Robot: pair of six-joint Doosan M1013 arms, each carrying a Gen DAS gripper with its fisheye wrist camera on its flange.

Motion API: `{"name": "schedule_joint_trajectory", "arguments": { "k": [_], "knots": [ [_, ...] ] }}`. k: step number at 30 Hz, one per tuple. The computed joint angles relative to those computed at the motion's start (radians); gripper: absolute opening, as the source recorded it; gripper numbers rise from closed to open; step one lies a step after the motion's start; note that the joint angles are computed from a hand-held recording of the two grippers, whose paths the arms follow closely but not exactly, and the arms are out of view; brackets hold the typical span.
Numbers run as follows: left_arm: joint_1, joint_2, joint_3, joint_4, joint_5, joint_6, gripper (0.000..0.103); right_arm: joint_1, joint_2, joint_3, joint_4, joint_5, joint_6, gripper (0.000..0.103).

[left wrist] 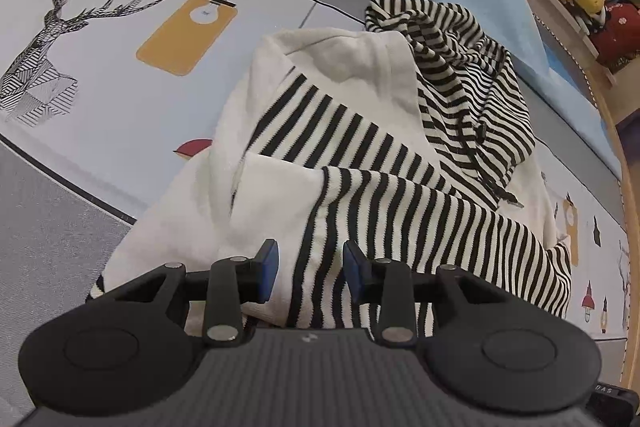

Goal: Fold small clothes

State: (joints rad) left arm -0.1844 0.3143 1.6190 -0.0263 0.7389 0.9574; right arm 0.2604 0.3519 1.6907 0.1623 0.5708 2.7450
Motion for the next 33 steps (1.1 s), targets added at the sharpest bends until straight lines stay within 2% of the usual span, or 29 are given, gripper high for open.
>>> {"name": "schedule_joint_trajectory", "arguments": {
  "k": [1,3,6,8,10,11,14,17,19,21,23,24,26,28,30,33],
  "knots": [
    [-0.002,0.001,-0.001,-0.002,-0.001,0.007,0.039,-0.001,-0.001,0.003,-0.006,-0.006,0.001,0.005],
    [-0.006,0.001,-0.002,-0.002,-0.003,0.025,0.039,-0.003,-0.009,0.011,-0.025,-0.007,0.010,0.003],
    [-0.014,0.001,-0.003,-0.009,-0.009,0.068,0.039,0.004,-0.008,-0.008,-0.166,0.051,0.127,0.003],
    [-0.017,0.003,-0.004,-0.026,-0.007,0.094,0.039,-0.006,-0.002,-0.014,-0.153,0.064,0.111,0.003],
    [-0.018,0.006,-0.004,-0.031,-0.002,0.098,0.039,-0.018,0.007,-0.015,-0.038,0.077,0.000,0.006],
    [-0.019,0.007,-0.004,-0.027,-0.001,0.091,0.039,-0.014,0.007,-0.016,-0.039,0.083,0.002,0.008],
    [-0.018,0.006,-0.002,-0.005,-0.003,0.059,0.039,0.023,-0.004,-0.024,-0.131,0.077,0.028,0.008],
    [-0.012,0.007,-0.001,0.022,0.006,0.009,0.039,0.052,-0.018,-0.022,-0.160,0.019,-0.017,0.009],
    [-0.004,0.010,-0.002,0.034,0.021,-0.039,0.039,0.059,-0.020,-0.019,-0.172,-0.036,-0.056,0.010],
    [0.003,0.012,-0.001,0.058,0.033,-0.096,0.039,0.055,-0.010,-0.030,-0.176,-0.048,-0.085,0.014],
    [0.009,0.013,-0.002,0.060,0.036,-0.097,0.039,0.038,0.010,-0.045,-0.114,-0.020,-0.132,0.027],
    [0.012,0.014,-0.003,0.058,0.036,-0.095,0.039,0.021,0.023,-0.049,-0.036,0.009,-0.169,0.035],
    [0.016,0.016,-0.004,0.040,0.036,-0.077,0.039,-0.012,0.040,-0.036,0.154,0.050,-0.239,0.033],
    [0.019,0.023,-0.007,0.009,0.047,-0.048,0.039,-0.025,0.031,-0.004,0.219,0.004,-0.224,0.031],
    [0.017,0.029,-0.007,0.001,0.056,-0.037,0.039,-0.014,0.033,-0.031,0.145,0.034,-0.217,0.033],
    [0.009,0.031,-0.008,0.016,0.060,-0.015,0.037,0.005,0.030,-0.045,0.082,0.005,-0.244,0.034]
  ]
}}
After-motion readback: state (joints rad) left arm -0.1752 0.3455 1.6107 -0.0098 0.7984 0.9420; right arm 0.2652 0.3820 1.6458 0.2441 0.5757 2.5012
